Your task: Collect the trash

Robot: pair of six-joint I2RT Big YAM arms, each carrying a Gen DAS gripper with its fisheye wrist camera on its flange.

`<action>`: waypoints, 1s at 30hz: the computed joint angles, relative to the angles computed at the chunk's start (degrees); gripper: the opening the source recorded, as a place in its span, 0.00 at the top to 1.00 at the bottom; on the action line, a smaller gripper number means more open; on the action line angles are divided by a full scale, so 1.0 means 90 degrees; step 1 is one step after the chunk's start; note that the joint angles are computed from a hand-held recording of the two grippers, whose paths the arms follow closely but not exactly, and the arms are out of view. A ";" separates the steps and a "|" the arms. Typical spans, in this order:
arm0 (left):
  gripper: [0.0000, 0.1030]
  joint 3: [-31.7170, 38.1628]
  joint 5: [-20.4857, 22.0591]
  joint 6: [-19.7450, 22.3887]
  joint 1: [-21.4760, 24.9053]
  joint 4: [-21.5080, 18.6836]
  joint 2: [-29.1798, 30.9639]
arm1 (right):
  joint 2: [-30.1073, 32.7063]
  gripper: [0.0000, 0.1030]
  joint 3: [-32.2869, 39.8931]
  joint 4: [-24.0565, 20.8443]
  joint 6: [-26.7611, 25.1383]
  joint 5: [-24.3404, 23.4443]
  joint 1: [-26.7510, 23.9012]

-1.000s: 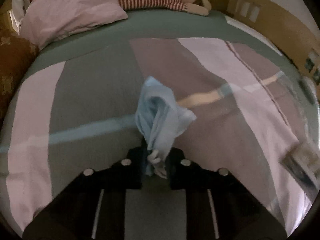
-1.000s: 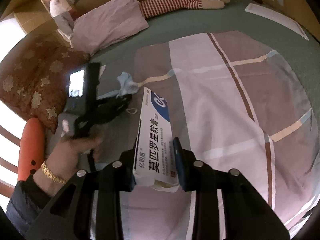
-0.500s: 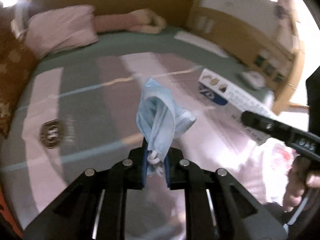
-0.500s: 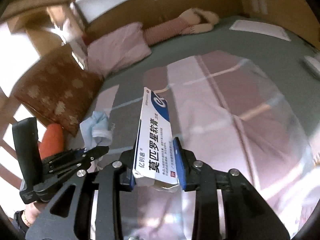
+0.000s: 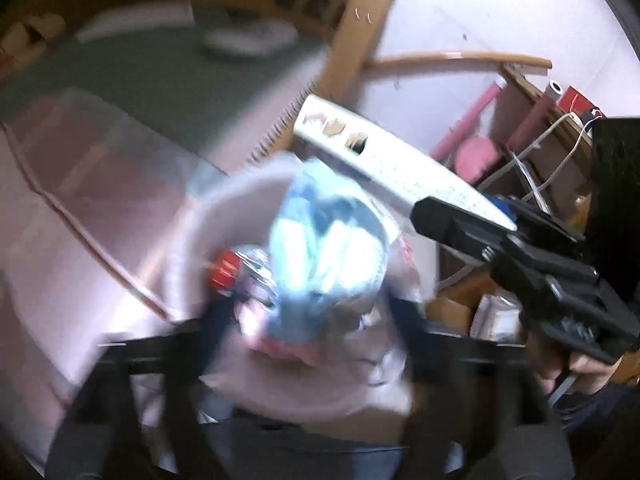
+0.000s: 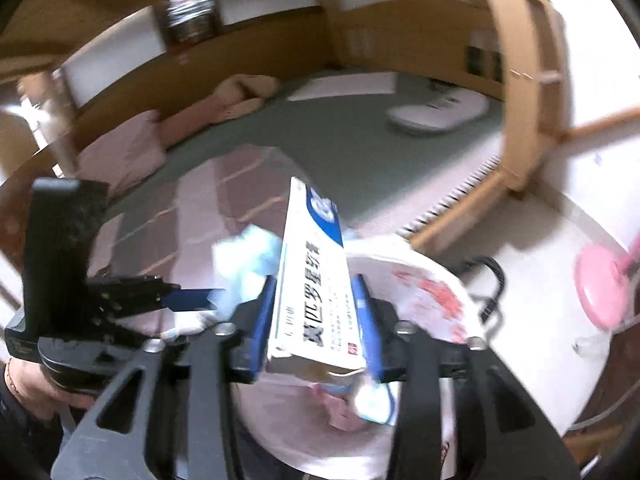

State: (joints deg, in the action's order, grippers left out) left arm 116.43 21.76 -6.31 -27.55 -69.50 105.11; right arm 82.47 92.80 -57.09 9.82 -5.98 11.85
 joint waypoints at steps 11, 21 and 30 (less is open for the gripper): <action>0.03 -0.1912 -0.2876 -0.0566 0.1428 0.1158 -0.1757 | 0.0774 0.10 0.0797 0.0188 0.0258 0.0354 0.0780; 0.03 -0.3731 -0.5305 -0.1402 0.3385 0.1749 -0.3523 | 0.3134 0.05 0.4160 -0.0219 -0.0279 0.0884 0.2854; 0.03 -0.4480 -0.4802 -0.2436 0.4033 0.1988 -0.3752 | 0.4101 0.04 0.5088 -0.0011 -0.0738 0.1461 0.3469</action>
State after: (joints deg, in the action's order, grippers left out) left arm 76.11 -21.46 -28.23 8.75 -51.60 71.35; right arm 119.38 138.59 -57.19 3.18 7.17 43.07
